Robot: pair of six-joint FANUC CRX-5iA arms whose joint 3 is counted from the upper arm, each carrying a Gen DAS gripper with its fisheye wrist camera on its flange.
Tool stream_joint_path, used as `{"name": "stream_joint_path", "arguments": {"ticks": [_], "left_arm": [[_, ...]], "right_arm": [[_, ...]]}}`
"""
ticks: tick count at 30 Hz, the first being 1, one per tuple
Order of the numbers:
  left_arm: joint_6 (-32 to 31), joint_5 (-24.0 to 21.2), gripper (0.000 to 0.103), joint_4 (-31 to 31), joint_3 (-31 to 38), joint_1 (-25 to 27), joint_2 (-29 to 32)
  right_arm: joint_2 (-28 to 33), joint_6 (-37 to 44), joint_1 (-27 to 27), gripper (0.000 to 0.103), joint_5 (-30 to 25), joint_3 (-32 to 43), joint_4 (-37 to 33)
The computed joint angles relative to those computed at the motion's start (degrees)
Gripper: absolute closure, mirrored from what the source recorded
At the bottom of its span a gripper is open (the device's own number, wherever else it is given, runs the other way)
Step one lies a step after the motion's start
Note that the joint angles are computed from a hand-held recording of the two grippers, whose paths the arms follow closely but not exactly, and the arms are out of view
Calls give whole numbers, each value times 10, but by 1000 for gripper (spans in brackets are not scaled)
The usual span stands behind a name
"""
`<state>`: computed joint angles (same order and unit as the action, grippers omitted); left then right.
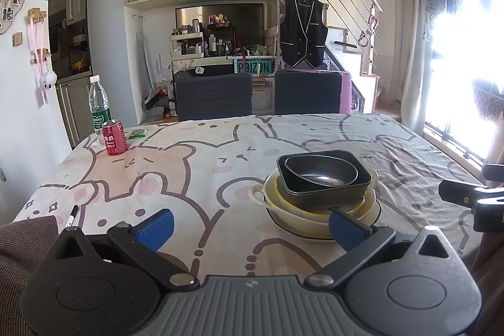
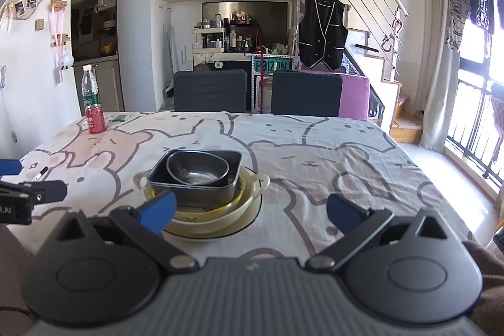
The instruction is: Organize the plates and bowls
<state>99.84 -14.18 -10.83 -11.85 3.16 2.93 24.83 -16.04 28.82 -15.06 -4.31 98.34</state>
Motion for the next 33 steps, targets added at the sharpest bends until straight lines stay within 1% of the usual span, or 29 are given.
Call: {"name": "stream_joint_path", "arguments": {"ticks": [3,5,6,8,13,33], "left_arm": [[-5,2,0,6,-2,1,0],[-28,11,0,31,-10,4,0],[-30,12,0,33,-11,4,0],[-13,6,0,16,-5,2,0],[-3,2,0,7,-2,1,1],[-3,1,0,8,-1,2,1]], "right_arm": [[0,3,-1,0,2,0,-1],[0,3,-1,0,2,0,-1],[0,3,-1,0,2,0,-1],[0,5,0,0,1,0,-4],[0,5,-1,0,2,0,-3],[-1,-3,-3,0,3,-2,6]]}}
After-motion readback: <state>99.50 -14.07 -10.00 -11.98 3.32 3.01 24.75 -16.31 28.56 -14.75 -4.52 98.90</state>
